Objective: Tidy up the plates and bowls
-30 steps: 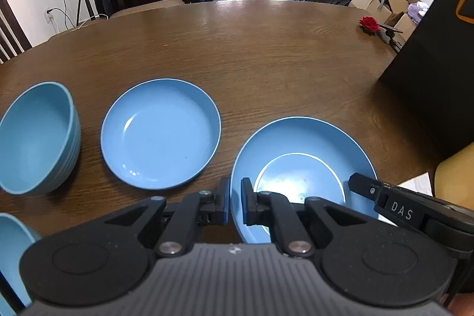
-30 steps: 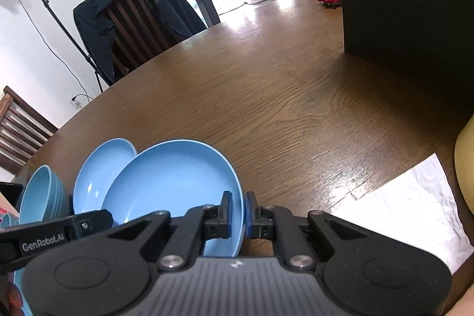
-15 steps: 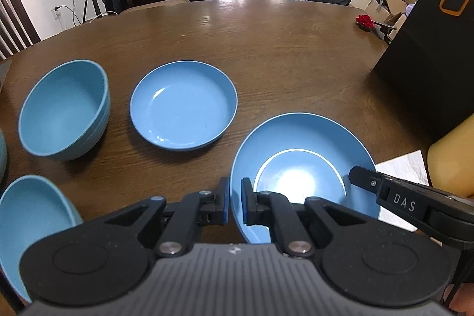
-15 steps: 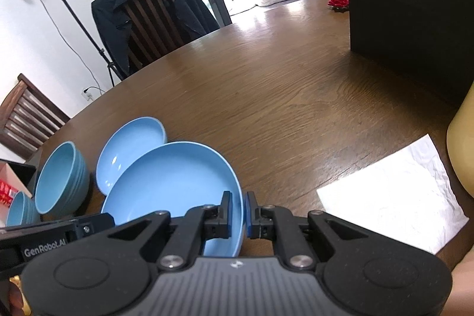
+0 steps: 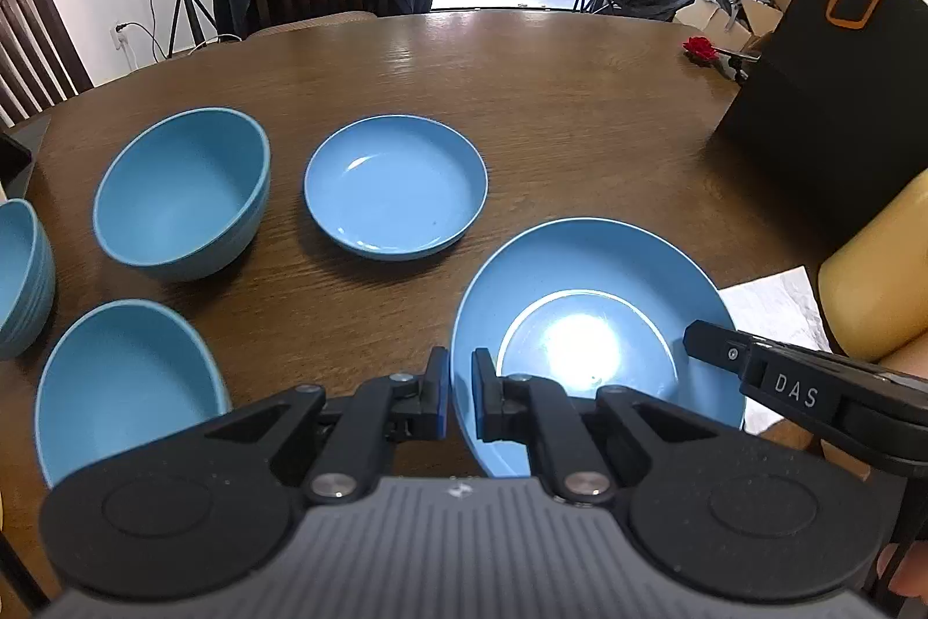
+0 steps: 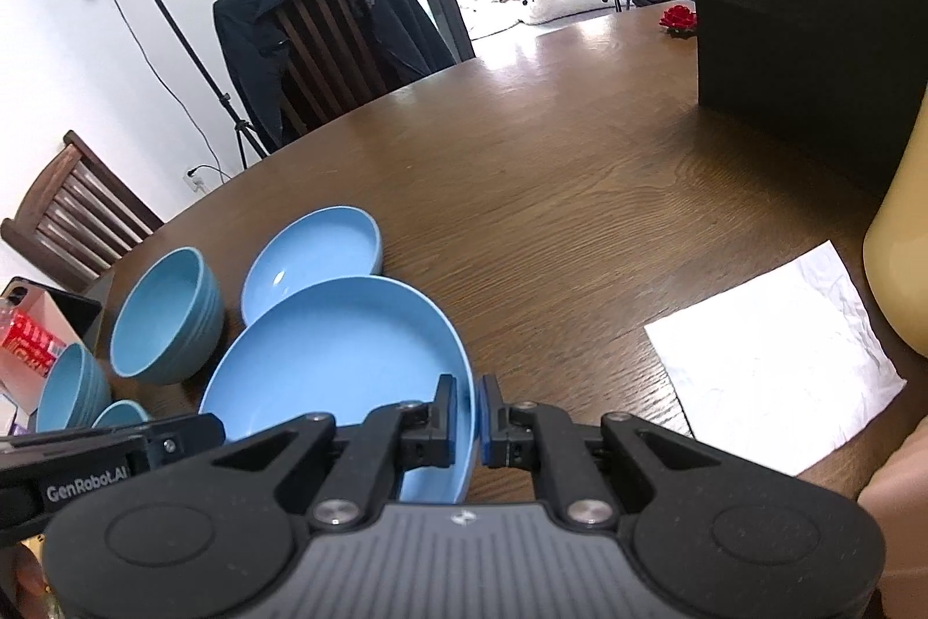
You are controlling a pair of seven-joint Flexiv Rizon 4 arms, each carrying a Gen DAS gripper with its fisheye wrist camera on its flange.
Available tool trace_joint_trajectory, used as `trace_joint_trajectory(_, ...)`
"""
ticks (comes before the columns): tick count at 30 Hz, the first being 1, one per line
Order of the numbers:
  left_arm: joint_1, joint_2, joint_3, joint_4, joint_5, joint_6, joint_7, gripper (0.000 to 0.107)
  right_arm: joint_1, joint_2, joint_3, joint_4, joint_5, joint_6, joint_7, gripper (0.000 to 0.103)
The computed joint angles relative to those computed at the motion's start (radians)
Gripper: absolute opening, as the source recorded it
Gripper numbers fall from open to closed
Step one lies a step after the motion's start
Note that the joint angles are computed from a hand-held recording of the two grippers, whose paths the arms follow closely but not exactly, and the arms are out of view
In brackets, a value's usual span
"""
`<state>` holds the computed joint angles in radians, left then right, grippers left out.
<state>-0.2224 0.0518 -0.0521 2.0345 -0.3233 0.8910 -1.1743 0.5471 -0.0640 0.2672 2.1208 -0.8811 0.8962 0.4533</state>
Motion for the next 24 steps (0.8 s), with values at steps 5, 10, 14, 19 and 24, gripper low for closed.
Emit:
trace_joint_trajectory(5, 0.004, 0.046, 0.023, 0.038, -0.036, -0.015, 0.062, 0.009, 0.020, 0.005, 0.015, -0.012, -0.004, -0.029, 0.022, 0.008)
trace_joint_trajectory(10, 0.009, 0.084, 0.040, 0.067, -0.069, -0.031, 0.111, 0.009, 0.037, 0.008, 0.024, -0.022, -0.008, -0.046, 0.029, 0.008)
trace_joint_trajectory(14, 0.015, 0.107, 0.050, 0.087, -0.084, -0.035, 0.136, 0.009, 0.044, 0.008, 0.028, -0.023, -0.007, -0.033, 0.022, 0.008)
trace_joint_trajectory(19, 0.024, 0.135, 0.062, 0.112, -0.089, -0.048, 0.152, 0.009, 0.058, -0.003, 0.032, -0.034, 0.004, -0.030, 0.001, 0.008)
trace_joint_trajectory(24, 0.036, 0.155, 0.071, 0.128, -0.088, -0.069, 0.160, 0.009, 0.070, -0.015, 0.031, -0.042, 0.016, -0.019, -0.019, 0.008)
